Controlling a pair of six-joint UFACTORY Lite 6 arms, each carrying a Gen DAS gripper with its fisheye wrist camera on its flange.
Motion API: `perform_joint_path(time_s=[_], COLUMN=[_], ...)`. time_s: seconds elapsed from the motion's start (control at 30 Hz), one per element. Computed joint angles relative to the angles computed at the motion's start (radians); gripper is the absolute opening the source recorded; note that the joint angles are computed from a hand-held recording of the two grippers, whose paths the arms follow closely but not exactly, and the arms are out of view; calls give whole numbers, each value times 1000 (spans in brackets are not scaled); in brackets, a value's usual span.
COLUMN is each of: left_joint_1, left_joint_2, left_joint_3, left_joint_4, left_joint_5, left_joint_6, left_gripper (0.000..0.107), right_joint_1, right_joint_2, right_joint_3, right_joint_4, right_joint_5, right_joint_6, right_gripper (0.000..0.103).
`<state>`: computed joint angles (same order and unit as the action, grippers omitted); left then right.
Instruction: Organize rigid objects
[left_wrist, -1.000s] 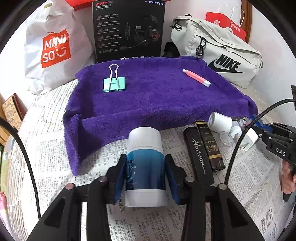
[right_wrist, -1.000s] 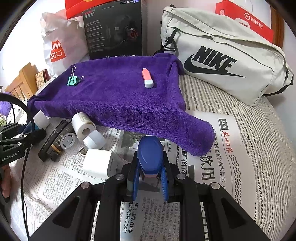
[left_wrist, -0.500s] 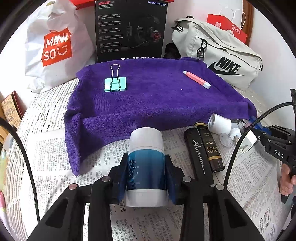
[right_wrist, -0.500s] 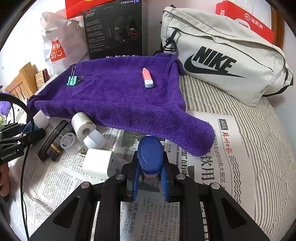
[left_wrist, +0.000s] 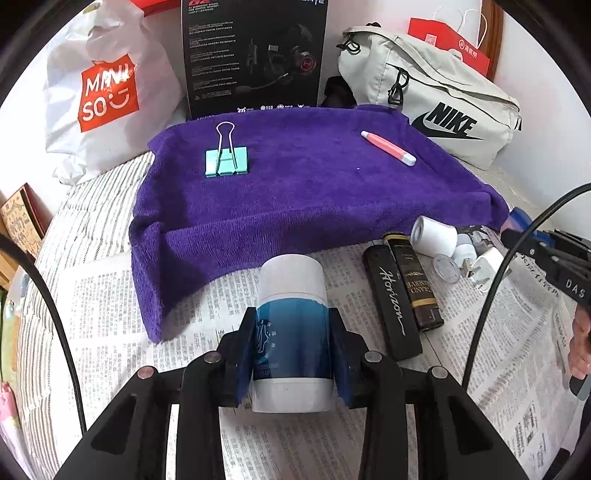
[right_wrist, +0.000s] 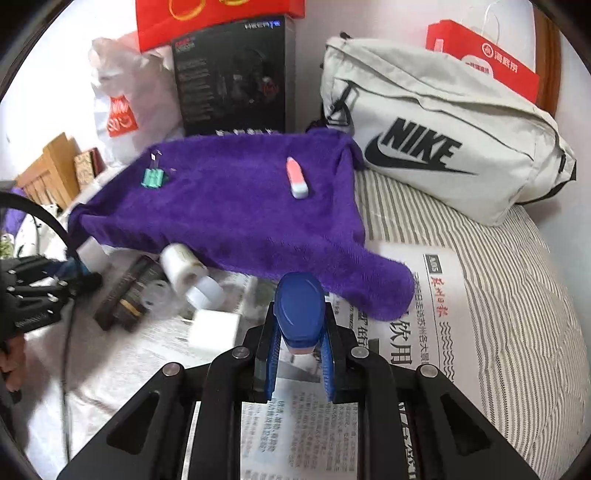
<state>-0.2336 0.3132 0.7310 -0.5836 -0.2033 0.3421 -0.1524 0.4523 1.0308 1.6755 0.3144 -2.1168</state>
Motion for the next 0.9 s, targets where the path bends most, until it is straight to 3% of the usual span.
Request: perform_joint_path(time_s=[0.13,0.53,0.7,0.8,0.9], left_joint_1=[12,55,96,123,140], left_joint_2=[-51,-145,-130,-114,-95], left_joint_3=[-26,2,43,70,105], left_joint_4=[129,-240,-201,-51,-100], left_joint_5=[26,100,122,138,153], left_joint_6=[-141,233,191,47,104], left_gripper=[34,34,34,34,34], right_joint_1=[-21,-34,-25,-21,-8], right_joint_2=[-14,7,22,50,86], right_joint_3=[25,120,181,238,306], right_joint_4=[-169,-373,-431,-477,-527], right_joint_5=[43,112,142,172,188], right_joint_6=[172,390,464,533,601], right_gripper=[20,20,20,20,20])
